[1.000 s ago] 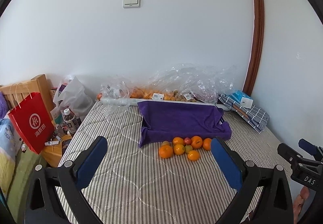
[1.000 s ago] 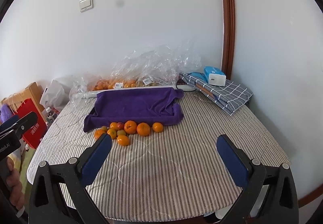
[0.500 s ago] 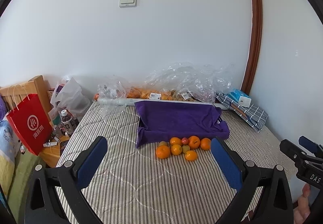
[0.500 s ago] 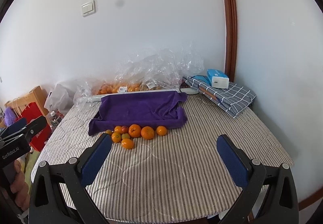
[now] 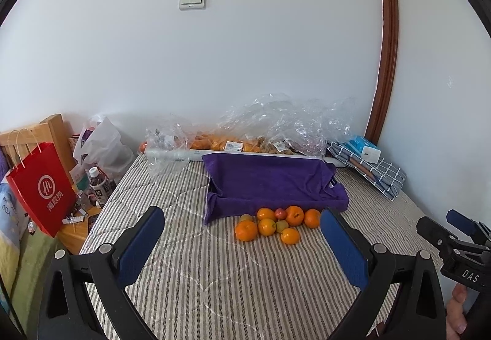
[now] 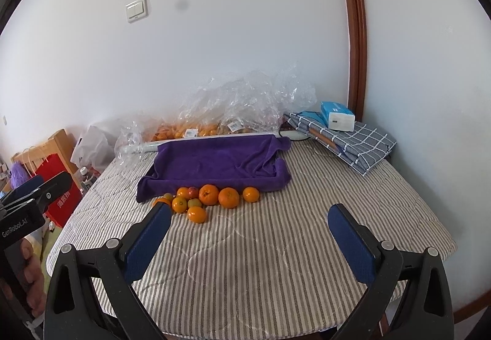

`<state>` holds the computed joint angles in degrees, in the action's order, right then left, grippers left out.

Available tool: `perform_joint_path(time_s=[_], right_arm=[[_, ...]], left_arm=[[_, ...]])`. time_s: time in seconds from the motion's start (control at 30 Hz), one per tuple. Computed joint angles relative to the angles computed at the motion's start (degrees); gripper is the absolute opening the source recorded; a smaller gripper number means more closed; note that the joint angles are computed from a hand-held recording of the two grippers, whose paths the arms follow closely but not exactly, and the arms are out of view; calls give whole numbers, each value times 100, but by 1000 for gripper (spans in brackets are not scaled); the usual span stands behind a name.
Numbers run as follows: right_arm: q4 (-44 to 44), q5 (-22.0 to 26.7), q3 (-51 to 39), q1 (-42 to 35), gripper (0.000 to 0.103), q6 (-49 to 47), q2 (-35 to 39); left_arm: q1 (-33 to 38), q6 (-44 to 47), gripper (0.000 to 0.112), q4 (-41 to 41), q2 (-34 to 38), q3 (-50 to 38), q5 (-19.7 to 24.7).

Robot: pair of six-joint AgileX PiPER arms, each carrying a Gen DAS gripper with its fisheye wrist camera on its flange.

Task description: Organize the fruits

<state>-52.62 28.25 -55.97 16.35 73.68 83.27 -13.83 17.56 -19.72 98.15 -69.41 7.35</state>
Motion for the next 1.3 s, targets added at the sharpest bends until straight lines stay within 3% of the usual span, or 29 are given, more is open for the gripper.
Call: perform_joint_path(time_s=[0.13, 0.37, 0.47, 0.57, 0.73, 0.83, 0.9, 0.97, 1.03, 1.3], right_arm=[[-280, -54, -96, -33, 101, 209, 283], [-922, -12, -390, -58, 101, 536, 962], [-721, -219, -637, -226, 101, 252, 1281], [-184, -531, -957, -479, 101, -350, 1684], [1161, -922, -1592, -869, 84, -1798, 2524], [2054, -883, -2139, -1083, 67, -2722, 3175], [2853, -809, -2546, -1256, 51, -3510, 3601], [3822, -731, -2949, -1429, 46, -4469, 3983], [4306, -592, -3349, -1510, 44, -5002, 4330], [4532, -47, -4438, -1525, 44, -5355, 5091]], left_arm=[[33, 548, 101, -541, 206, -144, -33], [86, -36, 97, 116, 801, -712, 71], [130, -472, 97, 540, 1120, -960, 12], [204, -1531, 97, 1630, 1500, -1312, 78], [442, -867, 97, 902, 2334, -2331, 890], [488, -1202, 97, 1271, 2770, -2769, 1126], [539, -1015, 96, 1107, 3045, -3085, 1346], [568, -914, 96, 1010, 3286, -3354, 1491], [583, -879, 96, 996, 3509, -3594, 1602], [707, -257, 93, 330, 4254, -4430, 2201]])
